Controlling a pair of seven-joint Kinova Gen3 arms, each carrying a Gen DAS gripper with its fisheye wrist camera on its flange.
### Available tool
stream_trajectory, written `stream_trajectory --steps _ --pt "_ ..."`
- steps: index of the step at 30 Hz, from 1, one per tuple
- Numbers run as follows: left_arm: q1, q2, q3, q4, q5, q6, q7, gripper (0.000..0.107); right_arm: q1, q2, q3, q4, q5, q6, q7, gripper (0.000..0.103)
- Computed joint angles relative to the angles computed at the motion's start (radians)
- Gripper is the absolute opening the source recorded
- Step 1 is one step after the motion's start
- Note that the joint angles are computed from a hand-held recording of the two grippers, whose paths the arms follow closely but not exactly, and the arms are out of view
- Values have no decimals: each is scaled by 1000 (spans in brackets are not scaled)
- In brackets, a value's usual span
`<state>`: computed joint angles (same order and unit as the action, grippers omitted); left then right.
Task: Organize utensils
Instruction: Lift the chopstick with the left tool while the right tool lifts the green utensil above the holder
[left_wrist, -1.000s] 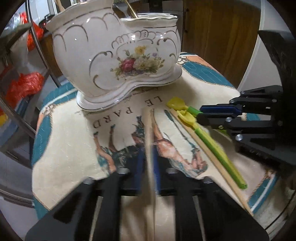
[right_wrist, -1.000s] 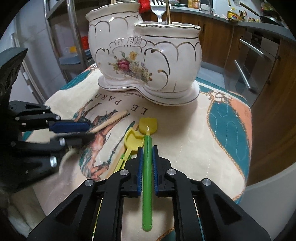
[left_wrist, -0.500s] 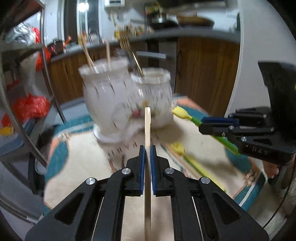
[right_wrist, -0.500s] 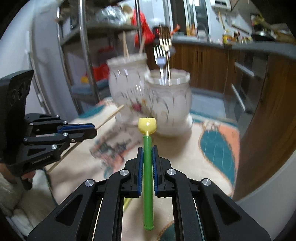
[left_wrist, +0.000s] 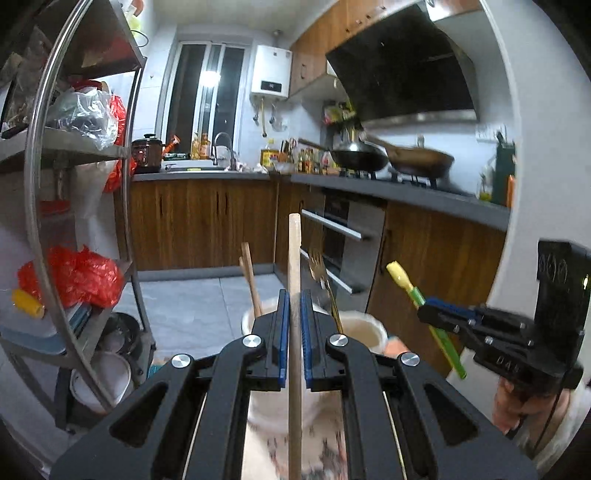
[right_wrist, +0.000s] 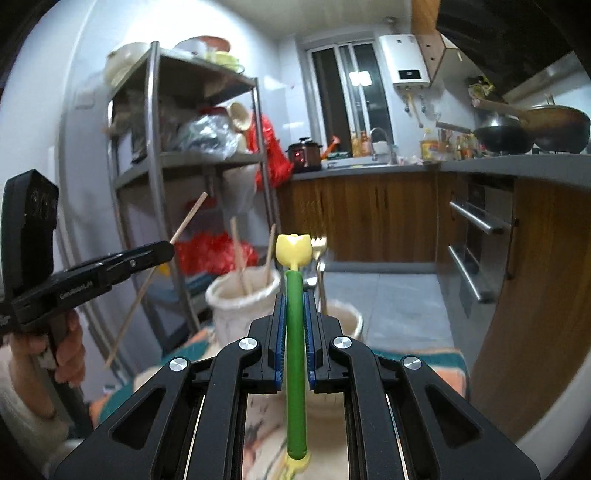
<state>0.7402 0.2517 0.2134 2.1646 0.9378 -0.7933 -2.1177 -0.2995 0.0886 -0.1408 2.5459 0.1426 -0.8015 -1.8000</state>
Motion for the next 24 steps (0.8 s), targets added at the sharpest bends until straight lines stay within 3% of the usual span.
stream_trajectory --steps 6,10,14,18,24 --pt "-48 43 -18 -62 -116 -33 91 6 32 85 8 -82 38 -66 -64 10" --pt "-43 121 -25 -114 -161 -138 133 6 53 154 4 -126 70 -110 -103 10" --pt "-17 196 -49 -178 -142 -218 113 6 108 246 -2 -150 147 -219 -180 10" --pt "-27 239 -46 -193 -169 -263 167 6 153 321 -12 -177 210 -280 -250 10" --pt "-17 273 -50 -199 -159 -286 148 6 113 352 -2 -170 139 -303 -202 10"
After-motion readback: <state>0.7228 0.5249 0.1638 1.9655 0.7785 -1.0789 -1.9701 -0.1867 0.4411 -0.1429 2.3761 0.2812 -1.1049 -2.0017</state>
